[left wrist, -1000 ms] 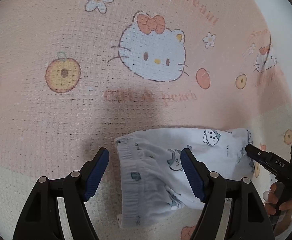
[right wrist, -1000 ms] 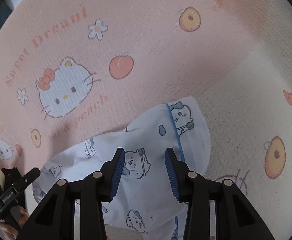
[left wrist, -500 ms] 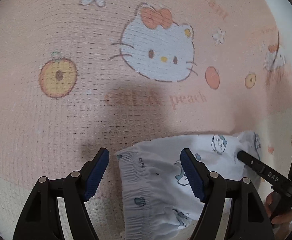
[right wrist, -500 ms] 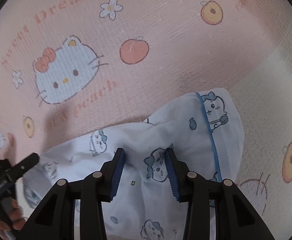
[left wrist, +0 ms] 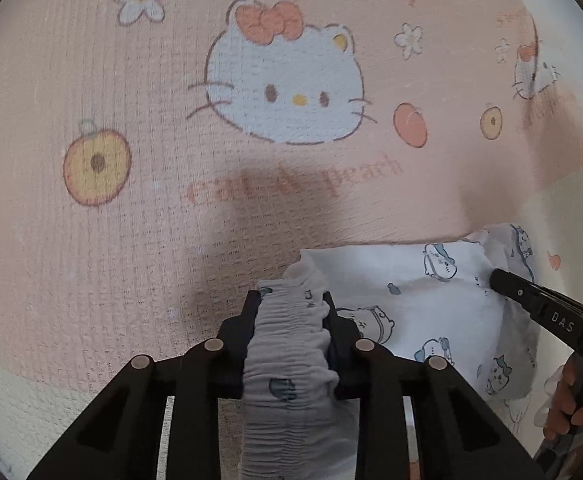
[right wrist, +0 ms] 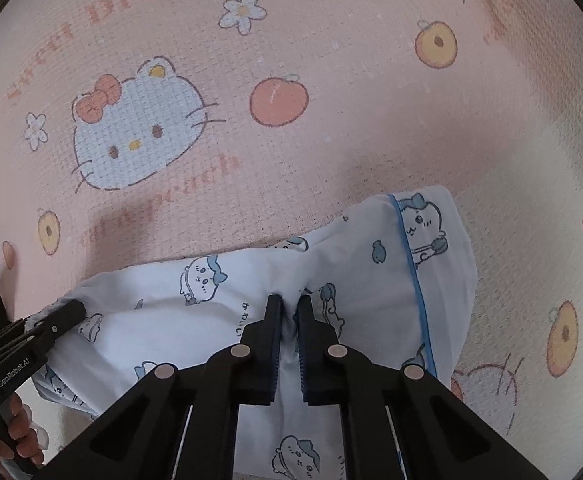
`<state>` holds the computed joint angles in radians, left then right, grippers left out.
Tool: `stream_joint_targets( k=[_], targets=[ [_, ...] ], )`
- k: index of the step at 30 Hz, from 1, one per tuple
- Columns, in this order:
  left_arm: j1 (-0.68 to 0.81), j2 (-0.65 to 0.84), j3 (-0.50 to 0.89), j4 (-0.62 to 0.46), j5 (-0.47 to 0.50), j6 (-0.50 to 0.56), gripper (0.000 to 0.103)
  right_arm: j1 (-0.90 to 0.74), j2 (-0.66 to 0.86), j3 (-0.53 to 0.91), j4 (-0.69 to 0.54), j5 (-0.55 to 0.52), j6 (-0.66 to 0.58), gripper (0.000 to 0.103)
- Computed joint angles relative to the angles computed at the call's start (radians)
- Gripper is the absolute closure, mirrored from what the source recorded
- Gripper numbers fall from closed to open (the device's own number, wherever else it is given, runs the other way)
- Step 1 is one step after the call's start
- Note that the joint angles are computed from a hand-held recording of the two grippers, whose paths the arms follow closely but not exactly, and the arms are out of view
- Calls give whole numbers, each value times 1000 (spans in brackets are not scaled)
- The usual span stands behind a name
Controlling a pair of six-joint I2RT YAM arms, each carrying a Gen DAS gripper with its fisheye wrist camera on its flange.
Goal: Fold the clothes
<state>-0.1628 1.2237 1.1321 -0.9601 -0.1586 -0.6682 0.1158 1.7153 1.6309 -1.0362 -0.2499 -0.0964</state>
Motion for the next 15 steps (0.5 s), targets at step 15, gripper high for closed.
stream_joint_targets(
  k=[15],
  targets=[
    [-135,-126,58,-30,-107,-74,80,-107,-18,136,-144,-162,-42,99]
  ],
)
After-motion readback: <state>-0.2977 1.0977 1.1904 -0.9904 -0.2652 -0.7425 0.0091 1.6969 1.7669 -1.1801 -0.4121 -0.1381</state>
